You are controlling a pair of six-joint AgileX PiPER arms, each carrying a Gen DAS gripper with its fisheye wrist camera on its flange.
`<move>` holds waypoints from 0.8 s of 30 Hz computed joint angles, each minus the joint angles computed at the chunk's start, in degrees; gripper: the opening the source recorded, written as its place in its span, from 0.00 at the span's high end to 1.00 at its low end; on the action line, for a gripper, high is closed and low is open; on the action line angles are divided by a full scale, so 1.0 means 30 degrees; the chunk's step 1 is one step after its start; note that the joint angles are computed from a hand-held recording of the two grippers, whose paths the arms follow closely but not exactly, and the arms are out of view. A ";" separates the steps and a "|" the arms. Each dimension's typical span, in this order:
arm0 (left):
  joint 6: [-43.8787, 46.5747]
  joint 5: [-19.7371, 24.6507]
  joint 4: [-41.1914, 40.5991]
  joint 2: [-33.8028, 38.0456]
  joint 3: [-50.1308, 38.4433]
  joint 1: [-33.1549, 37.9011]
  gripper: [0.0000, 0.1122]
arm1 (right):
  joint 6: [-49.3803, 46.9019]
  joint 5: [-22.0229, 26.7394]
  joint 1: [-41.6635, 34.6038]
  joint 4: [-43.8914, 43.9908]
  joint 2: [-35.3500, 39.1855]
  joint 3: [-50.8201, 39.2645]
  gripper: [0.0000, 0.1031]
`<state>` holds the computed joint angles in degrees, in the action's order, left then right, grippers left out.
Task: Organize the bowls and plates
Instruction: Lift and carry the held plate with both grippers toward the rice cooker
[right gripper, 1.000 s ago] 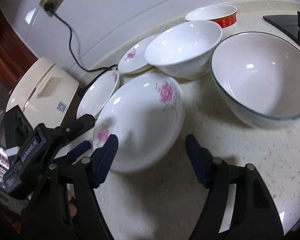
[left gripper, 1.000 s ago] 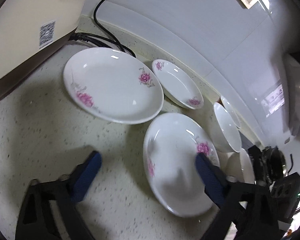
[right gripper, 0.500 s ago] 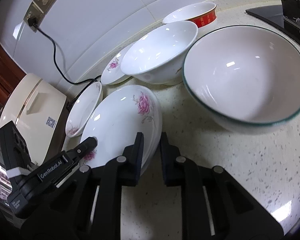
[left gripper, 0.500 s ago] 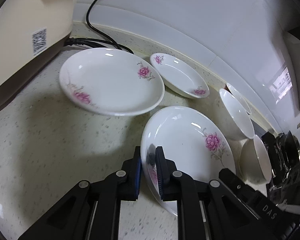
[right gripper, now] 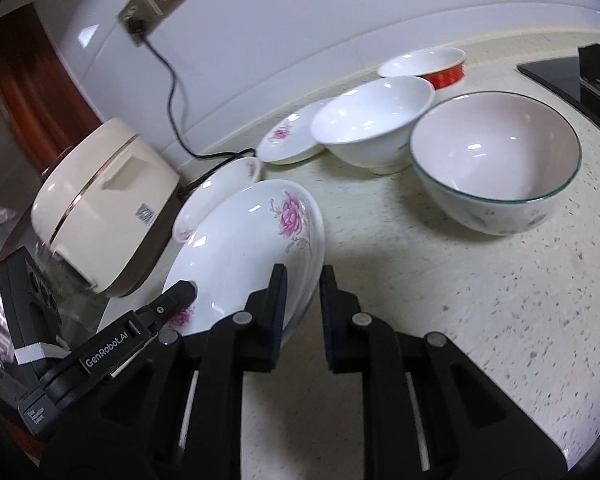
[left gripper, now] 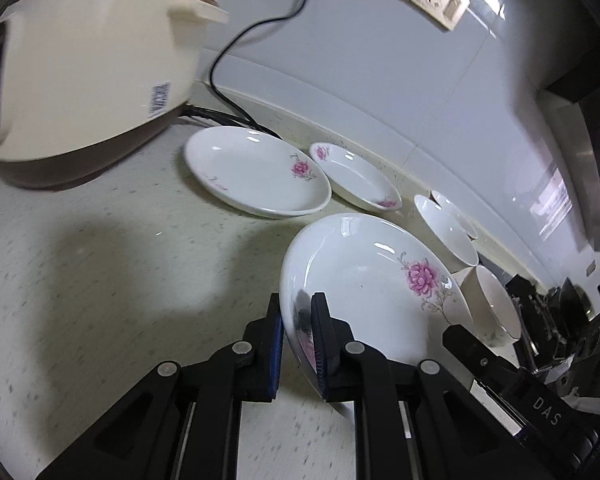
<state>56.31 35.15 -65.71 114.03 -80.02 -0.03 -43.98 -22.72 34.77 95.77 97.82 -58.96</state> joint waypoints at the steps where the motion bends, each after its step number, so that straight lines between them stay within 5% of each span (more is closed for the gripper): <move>1: 0.0474 -0.0072 -0.0428 -0.0238 0.0383 0.0184 0.87 | 0.0047 -0.0065 0.0164 -0.0315 0.0010 -0.0036 0.81; 9: 0.3356 -0.1415 -0.2105 -0.2358 0.2885 0.0971 0.87 | 0.0012 0.0271 0.1152 -0.2004 0.0472 -0.0638 0.81; 24: 0.7820 -0.1263 -0.4760 -0.3837 0.5587 0.3532 0.85 | -0.1135 0.1117 0.2571 -0.2359 0.1552 -0.2137 0.81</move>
<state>79.77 31.36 -79.99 102.52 -63.26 10.56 -47.38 -19.37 42.48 88.70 102.48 -65.38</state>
